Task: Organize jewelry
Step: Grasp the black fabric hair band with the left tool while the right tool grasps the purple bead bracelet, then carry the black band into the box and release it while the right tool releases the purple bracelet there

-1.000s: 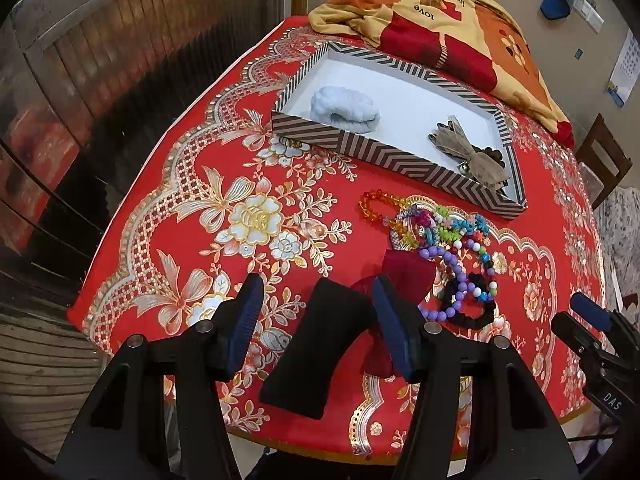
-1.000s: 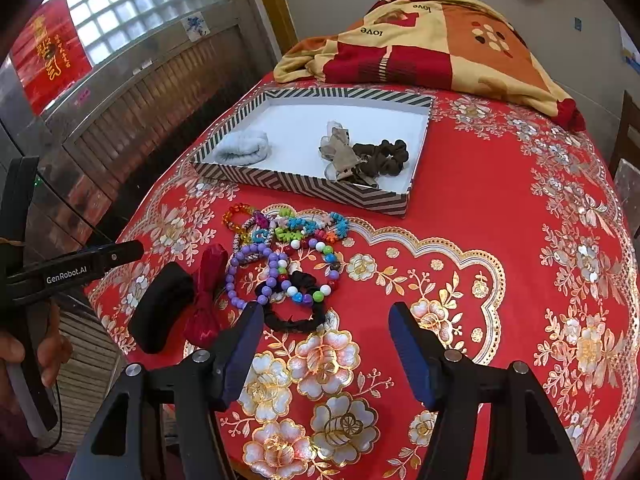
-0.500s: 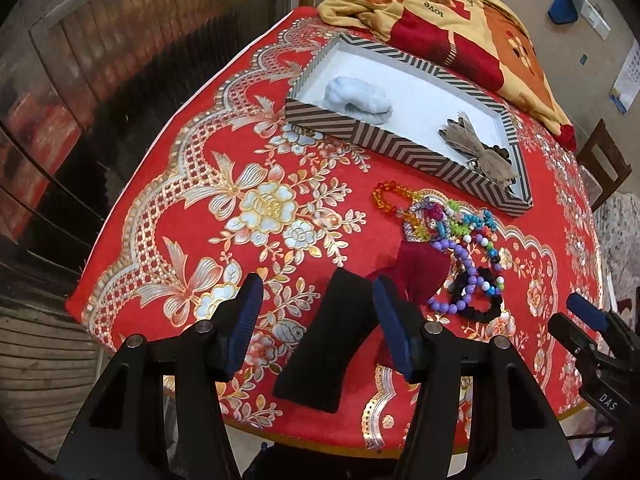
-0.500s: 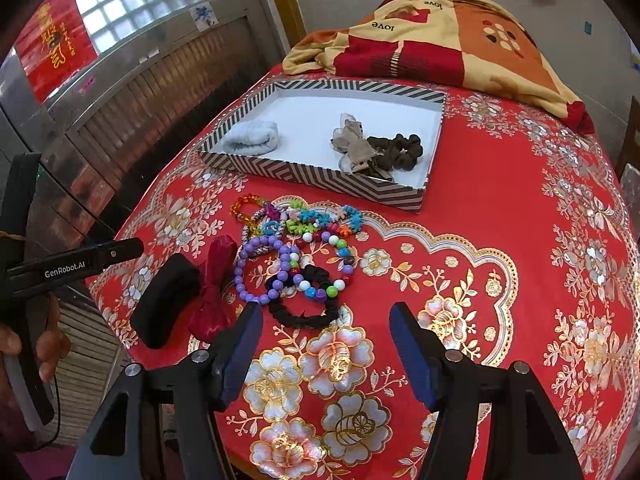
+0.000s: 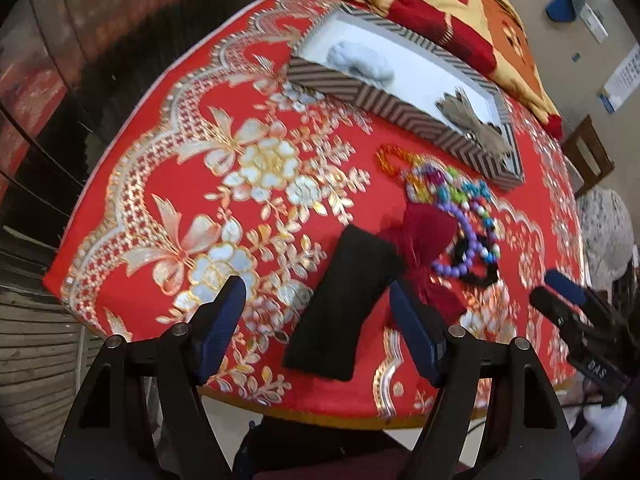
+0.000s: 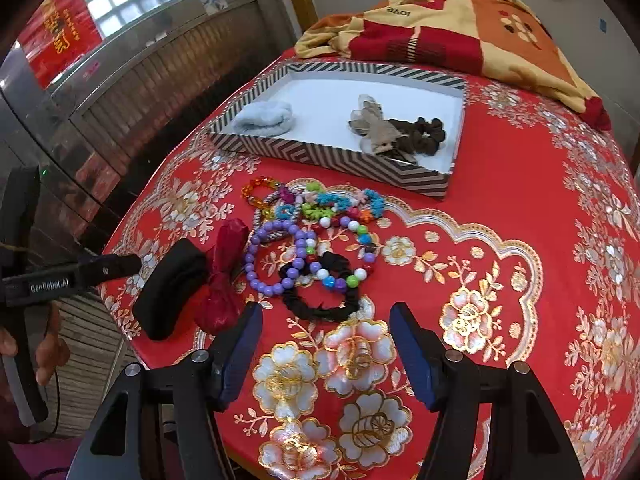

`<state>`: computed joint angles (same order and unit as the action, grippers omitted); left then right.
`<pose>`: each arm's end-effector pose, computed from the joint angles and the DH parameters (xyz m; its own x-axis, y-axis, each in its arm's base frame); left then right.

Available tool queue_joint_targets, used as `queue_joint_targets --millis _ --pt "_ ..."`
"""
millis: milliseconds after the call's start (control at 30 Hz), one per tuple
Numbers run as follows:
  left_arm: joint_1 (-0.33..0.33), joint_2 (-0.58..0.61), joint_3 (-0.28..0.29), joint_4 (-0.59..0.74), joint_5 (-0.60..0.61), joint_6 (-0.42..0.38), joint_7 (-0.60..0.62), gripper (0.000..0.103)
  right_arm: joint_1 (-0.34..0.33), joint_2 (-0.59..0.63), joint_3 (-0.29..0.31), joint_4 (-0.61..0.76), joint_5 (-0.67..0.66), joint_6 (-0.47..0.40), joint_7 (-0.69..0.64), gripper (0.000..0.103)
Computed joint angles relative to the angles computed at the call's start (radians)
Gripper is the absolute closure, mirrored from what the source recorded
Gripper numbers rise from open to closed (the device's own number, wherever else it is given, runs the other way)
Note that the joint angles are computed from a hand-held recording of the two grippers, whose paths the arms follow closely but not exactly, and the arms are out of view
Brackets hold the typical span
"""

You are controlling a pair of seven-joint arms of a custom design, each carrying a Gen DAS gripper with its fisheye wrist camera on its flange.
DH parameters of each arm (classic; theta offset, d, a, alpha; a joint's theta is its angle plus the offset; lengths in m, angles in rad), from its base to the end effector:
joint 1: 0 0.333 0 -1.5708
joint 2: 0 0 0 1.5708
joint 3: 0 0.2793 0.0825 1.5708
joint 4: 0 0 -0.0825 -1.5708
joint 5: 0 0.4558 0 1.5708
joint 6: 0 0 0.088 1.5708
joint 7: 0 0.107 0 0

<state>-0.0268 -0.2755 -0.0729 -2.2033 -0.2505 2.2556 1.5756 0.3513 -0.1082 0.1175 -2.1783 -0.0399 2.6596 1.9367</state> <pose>0.5738 -0.0653 0.4695 -0.0124 -0.9773 0.2115 -0.9502 -0.0544 -0.3069 0.5560 0.2838 0.4332 0.1781 -0.9719 -0.1538 -0.8422 -0.0698 -0.5346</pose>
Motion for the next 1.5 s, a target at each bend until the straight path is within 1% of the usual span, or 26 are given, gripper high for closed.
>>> queue_joint_targets --millis 133,233,267,300,333,433,567,667,833,1000,1067,1100,1133,1167,1200,1233,1267,1300,1367,1400,1433,1500 --pt "-0.009 0.005 0.007 -0.004 -0.04 -0.027 0.028 0.028 0.004 0.033 -0.003 0.027 0.019 0.003 -0.028 0.04" --pt "-0.013 0.014 0.001 -0.003 -0.038 -0.042 0.043 0.028 0.003 0.062 -0.001 0.058 -0.008 0.007 -0.036 0.04" --pt "-0.013 0.017 -0.002 -0.002 -0.032 -0.045 0.043 0.028 0.004 0.079 -0.001 0.076 -0.024 0.01 -0.044 0.042" --pt "-0.012 0.021 -0.004 -0.001 -0.028 -0.047 0.043 0.028 0.005 0.094 -0.001 0.094 -0.034 0.01 -0.055 0.05" --pt "-0.012 0.026 -0.005 0.001 -0.025 -0.05 0.043 0.028 0.006 0.109 -0.001 0.112 -0.045 0.004 -0.064 0.055" --pt "-0.011 0.035 -0.011 0.003 -0.015 -0.045 0.032 0.028 0.011 0.175 -0.003 0.185 -0.062 -0.008 -0.106 0.059" --pt "-0.013 0.046 -0.017 0.007 0.002 -0.04 0.031 0.028 0.024 0.263 -0.007 0.288 -0.08 -0.066 -0.159 0.063" --pt "-0.012 0.061 -0.021 0.012 0.019 -0.04 0.019 0.028 0.035 0.318 -0.014 0.354 -0.108 -0.112 -0.19 0.068" --pt "-0.008 0.085 -0.023 0.025 0.031 -0.035 -0.002 0.028 0.054 0.385 -0.025 0.436 -0.14 -0.176 -0.237 0.069" --pt "-0.005 0.104 -0.02 0.038 0.015 -0.027 -0.023 0.028 0.067 0.428 -0.037 0.477 -0.172 -0.21 -0.249 0.07" --pt "-0.003 0.102 -0.018 0.035 0.008 -0.027 -0.02 0.029 0.061 0.431 -0.034 0.475 -0.157 -0.201 -0.269 0.077" --pt "-0.003 0.1 -0.018 0.032 0.005 -0.017 -0.017 0.033 0.062 0.432 -0.034 0.476 -0.156 -0.199 -0.276 0.082" --pt "-0.004 0.099 -0.018 0.031 0.005 -0.013 -0.013 0.041 0.058 0.434 -0.032 0.478 -0.148 -0.199 -0.292 0.088" --pt "-0.004 0.1 -0.02 0.032 0.011 -0.01 -0.008 0.045 0.059 0.434 -0.032 0.478 -0.145 -0.199 -0.296 0.09" --pt "-0.005 0.101 -0.021 0.032 0.015 -0.006 -0.003 0.053 0.059 0.436 -0.033 0.48 -0.142 -0.201 -0.299 0.091" --pt "-0.006 0.102 -0.021 0.032 0.015 0.001 0.01 0.065 0.057 0.436 -0.033 0.482 -0.136 -0.2 -0.303 0.092" --pt "-0.007 0.103 -0.023 0.033 0.021 0.006 0.015 0.068 0.057 0.435 -0.032 0.481 -0.131 -0.199 -0.306 0.092" --pt "-0.008 0.106 -0.027 0.036 0.029 0.011 0.011 0.069 0.054 0.43 -0.031 0.477 -0.122 -0.194 -0.312 0.094" --pt "-0.009 0.105 -0.026 0.037 0.025 0.016 0.011 0.073 0.047 0.396 -0.028 0.443 -0.102 -0.163 -0.318 0.094" --pt "-0.009 0.102 -0.024 0.038 0.02 0.021 0.013 0.078 0.044 0.379 -0.028 0.428 -0.095 -0.15 -0.318 0.094" --pt "-0.008 0.098 -0.022 0.038 0.02 0.027 0.015 0.081 0.041 0.358 -0.026 0.409 -0.086 -0.131 -0.318 0.094" --pt "-0.006 0.094 -0.022 0.044 0.029 0.042 0.012 0.081 0.034 0.326 -0.025 0.381 -0.071 -0.097 -0.317 0.094"
